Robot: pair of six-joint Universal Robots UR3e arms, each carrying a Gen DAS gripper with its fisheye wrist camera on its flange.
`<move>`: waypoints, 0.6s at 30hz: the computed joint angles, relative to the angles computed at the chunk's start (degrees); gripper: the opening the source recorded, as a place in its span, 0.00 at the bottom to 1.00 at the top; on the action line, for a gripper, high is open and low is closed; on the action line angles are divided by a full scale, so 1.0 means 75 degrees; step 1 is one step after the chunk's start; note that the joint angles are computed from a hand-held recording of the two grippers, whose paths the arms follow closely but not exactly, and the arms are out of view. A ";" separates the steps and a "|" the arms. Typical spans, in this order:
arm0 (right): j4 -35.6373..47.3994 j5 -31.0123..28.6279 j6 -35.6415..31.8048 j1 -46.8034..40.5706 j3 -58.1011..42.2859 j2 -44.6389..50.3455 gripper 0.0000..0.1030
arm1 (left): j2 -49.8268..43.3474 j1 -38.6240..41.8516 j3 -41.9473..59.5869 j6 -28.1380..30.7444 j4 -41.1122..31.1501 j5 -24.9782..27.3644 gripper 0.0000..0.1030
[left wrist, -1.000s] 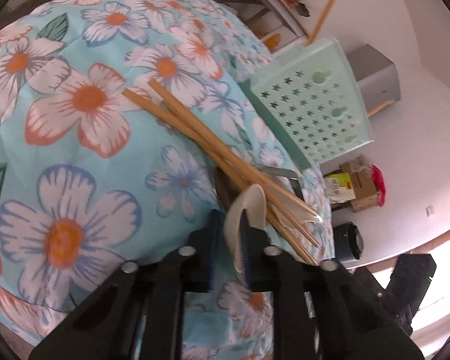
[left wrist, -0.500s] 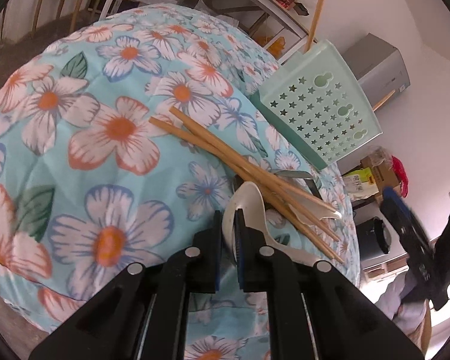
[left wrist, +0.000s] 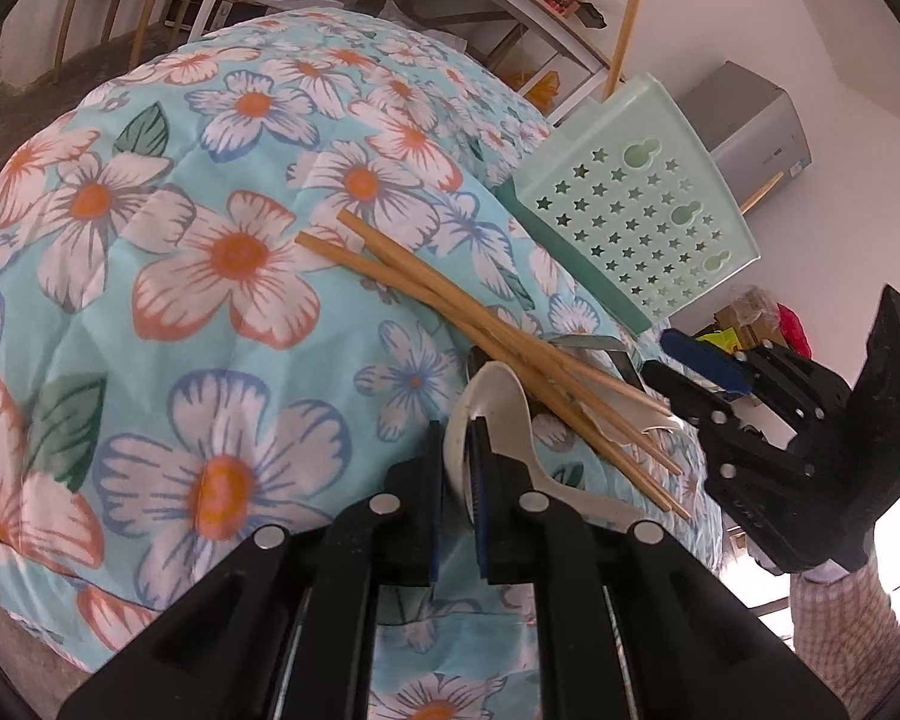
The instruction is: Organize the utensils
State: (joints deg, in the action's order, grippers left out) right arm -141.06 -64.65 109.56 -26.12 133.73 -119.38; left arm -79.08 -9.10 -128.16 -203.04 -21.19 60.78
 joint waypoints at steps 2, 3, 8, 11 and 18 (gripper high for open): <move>-0.0335 -0.0320 -0.0123 0.0288 -0.0004 0.0331 0.16 | -0.0018 0.0044 -0.0012 0.0024 0.0011 -0.0078 0.08; -0.0544 -0.0447 -0.0113 0.0417 -0.0002 0.0491 0.15 | -0.0006 0.0073 -0.0032 0.0040 0.0009 -0.0116 0.08; -0.1249 -0.0984 0.0239 0.1111 -0.0361 0.1362 0.09 | 0.0041 0.0159 -0.0099 0.0118 -0.0004 -0.0235 0.08; -0.1621 -0.1289 0.0361 0.1573 -0.0611 0.1868 0.09 | 0.0062 0.0175 -0.0115 0.0152 -0.0020 -0.0256 0.08; -0.2509 -0.1445 0.0819 0.1883 -0.0698 0.2320 0.04 | 0.0064 0.0172 -0.0168 0.0111 0.0076 -0.0232 0.08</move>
